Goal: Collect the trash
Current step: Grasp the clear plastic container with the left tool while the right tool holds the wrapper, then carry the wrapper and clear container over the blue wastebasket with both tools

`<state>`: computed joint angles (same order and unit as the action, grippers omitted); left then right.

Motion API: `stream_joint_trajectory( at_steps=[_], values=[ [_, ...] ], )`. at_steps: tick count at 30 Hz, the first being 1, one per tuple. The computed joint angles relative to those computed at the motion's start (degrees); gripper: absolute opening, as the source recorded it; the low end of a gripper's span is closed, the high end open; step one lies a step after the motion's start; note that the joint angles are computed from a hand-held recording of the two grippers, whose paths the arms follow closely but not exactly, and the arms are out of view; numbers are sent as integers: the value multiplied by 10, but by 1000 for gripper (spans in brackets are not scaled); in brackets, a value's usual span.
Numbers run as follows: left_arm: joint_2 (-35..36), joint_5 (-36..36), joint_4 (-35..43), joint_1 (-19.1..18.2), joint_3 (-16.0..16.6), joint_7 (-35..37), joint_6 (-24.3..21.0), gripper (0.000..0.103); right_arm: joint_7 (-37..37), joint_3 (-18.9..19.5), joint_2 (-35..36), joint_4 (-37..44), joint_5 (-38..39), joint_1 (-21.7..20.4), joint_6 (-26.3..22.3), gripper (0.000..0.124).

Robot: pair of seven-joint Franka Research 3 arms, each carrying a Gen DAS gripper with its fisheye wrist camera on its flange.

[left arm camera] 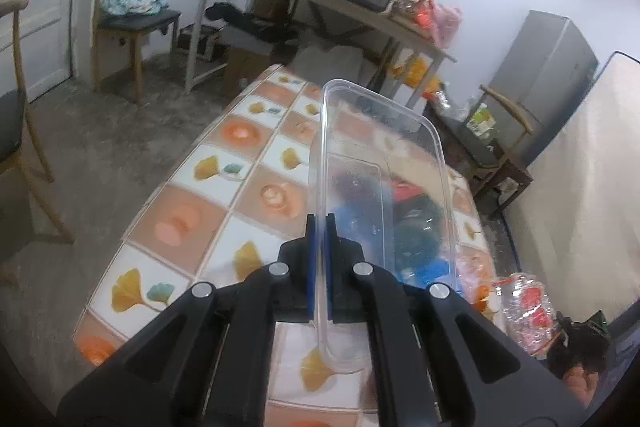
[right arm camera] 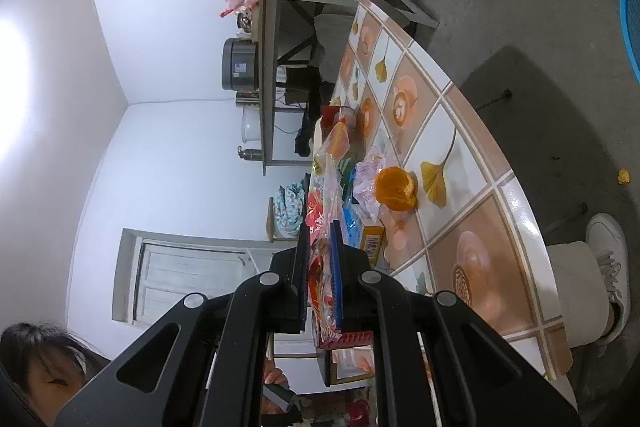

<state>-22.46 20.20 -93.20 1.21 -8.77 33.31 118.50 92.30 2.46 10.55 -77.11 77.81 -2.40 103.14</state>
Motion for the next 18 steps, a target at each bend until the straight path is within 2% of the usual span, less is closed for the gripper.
stream_joint_trajectory(
  at_steps=[9, 12, 18],
  values=[
    [107, -5, 136, -35, -21, 59, 33, 2, -21, -14, -25, -27, 26, -12, -2, 10],
    [151, -6, 192, -52, -28, 83, 33, 2, -32, -26, -44, -48, 32, -18, 0, 10],
    [279, -17, 356, -110, -42, 135, 9, 2, -47, -59, -88, -95, 44, -27, 24, 10]
  ],
)
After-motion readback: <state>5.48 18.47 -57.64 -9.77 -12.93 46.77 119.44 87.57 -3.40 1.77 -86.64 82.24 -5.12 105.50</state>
